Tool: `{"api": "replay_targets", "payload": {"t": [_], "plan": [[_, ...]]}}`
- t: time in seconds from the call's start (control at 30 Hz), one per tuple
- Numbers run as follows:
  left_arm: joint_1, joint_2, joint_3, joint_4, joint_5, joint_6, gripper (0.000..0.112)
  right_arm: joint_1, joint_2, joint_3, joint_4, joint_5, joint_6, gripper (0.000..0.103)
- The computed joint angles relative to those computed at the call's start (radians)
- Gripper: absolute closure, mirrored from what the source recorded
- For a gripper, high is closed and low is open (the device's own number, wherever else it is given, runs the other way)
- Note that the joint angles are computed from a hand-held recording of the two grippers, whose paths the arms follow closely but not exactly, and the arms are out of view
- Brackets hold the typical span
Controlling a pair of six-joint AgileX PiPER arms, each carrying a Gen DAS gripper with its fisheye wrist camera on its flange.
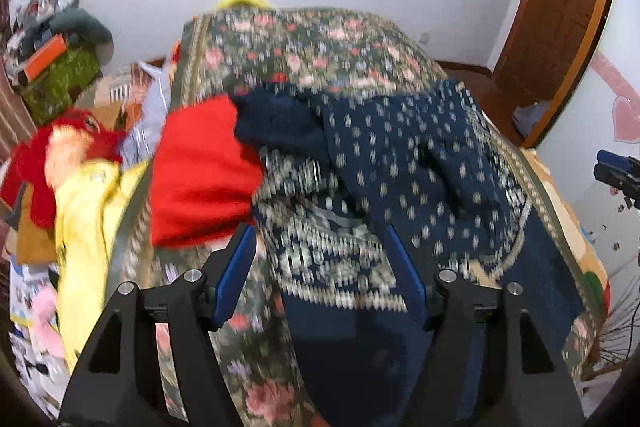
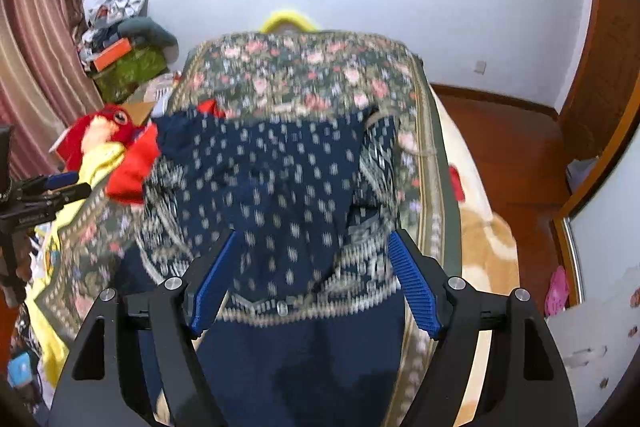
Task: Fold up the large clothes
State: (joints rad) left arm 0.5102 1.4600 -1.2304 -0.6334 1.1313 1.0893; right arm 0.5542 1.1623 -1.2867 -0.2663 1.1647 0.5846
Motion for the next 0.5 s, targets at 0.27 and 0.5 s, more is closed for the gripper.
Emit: {"api": "replay_targets", "payload": {"t": [0.27, 0.5], "plan": [[0.115, -0.014, 0.188, 0.044, 0.076, 0.137, 0.046, 0.033, -0.127, 0.237, 0.053, 0.020, 0.102, 0.030], [0.174, 0.038, 0.293, 0.121, 0.070, 0.126, 0.046, -0.046, -0.238, 0.428, 0.203, -0.004, 0.135, 0.030]]}}
